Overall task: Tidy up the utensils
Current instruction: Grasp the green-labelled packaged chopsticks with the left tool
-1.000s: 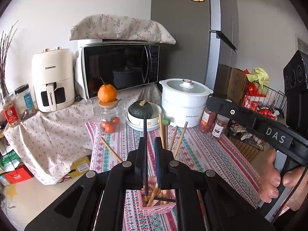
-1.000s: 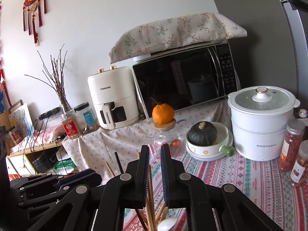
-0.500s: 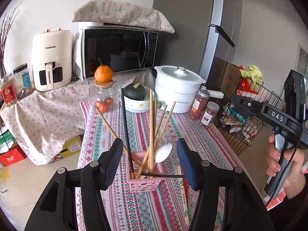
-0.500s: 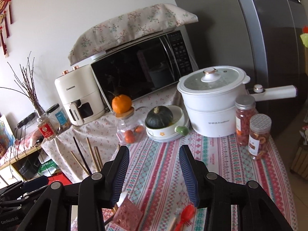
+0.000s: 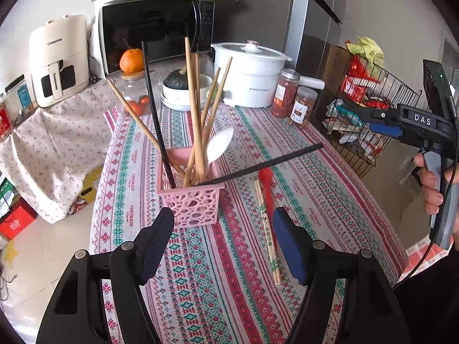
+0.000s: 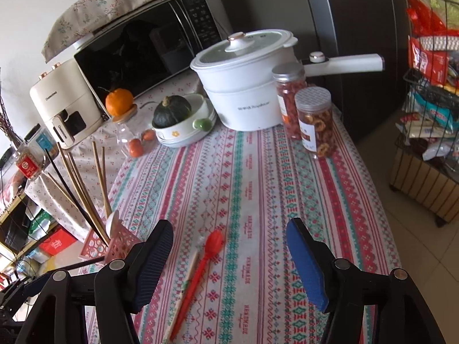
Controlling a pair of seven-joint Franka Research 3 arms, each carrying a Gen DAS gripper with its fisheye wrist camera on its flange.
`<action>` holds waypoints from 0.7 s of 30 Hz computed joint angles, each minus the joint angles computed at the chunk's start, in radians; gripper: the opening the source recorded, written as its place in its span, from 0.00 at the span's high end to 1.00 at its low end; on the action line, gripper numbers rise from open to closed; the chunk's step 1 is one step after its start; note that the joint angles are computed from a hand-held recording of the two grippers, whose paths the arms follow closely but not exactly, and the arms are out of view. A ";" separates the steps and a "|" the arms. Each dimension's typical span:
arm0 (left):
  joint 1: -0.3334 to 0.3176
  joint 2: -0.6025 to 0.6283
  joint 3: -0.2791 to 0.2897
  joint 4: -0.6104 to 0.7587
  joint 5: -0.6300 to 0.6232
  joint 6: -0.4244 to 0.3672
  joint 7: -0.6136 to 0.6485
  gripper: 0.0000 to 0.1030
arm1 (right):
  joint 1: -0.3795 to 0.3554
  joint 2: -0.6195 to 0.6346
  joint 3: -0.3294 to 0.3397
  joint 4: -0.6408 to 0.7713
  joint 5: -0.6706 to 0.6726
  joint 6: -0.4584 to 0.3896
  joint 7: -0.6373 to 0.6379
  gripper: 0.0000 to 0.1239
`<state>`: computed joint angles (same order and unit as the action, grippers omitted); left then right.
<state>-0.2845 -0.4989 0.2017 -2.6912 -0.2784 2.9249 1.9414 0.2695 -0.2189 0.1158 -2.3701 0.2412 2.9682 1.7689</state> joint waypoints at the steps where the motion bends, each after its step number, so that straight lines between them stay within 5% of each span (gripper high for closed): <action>1: -0.006 0.010 0.000 -0.002 -0.003 -0.009 0.000 0.29 | -0.009 -0.002 0.004 -0.004 -0.010 -0.015 0.013 0.42; 6: -0.052 0.082 0.023 0.018 -0.104 -0.093 0.042 0.29 | -0.015 0.021 0.001 0.017 -0.031 -0.136 0.041 0.42; 11: -0.111 0.196 0.043 0.071 -0.295 -0.159 0.156 0.63 | -0.009 0.073 0.004 0.061 -0.096 -0.265 0.062 0.42; 18: -0.073 0.323 -0.054 0.127 -0.352 -0.168 0.194 0.75 | 0.018 0.095 -0.014 0.070 -0.073 -0.332 0.019 0.42; 21: -0.032 0.346 -0.104 0.139 -0.320 -0.172 0.174 0.89 | 0.017 0.097 -0.016 0.069 -0.081 -0.345 0.020 0.42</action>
<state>-0.3163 -0.1524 0.0981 -2.5518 -0.5981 2.7528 2.1154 0.2867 -0.1217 0.0997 -2.3013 0.1599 2.6227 1.7891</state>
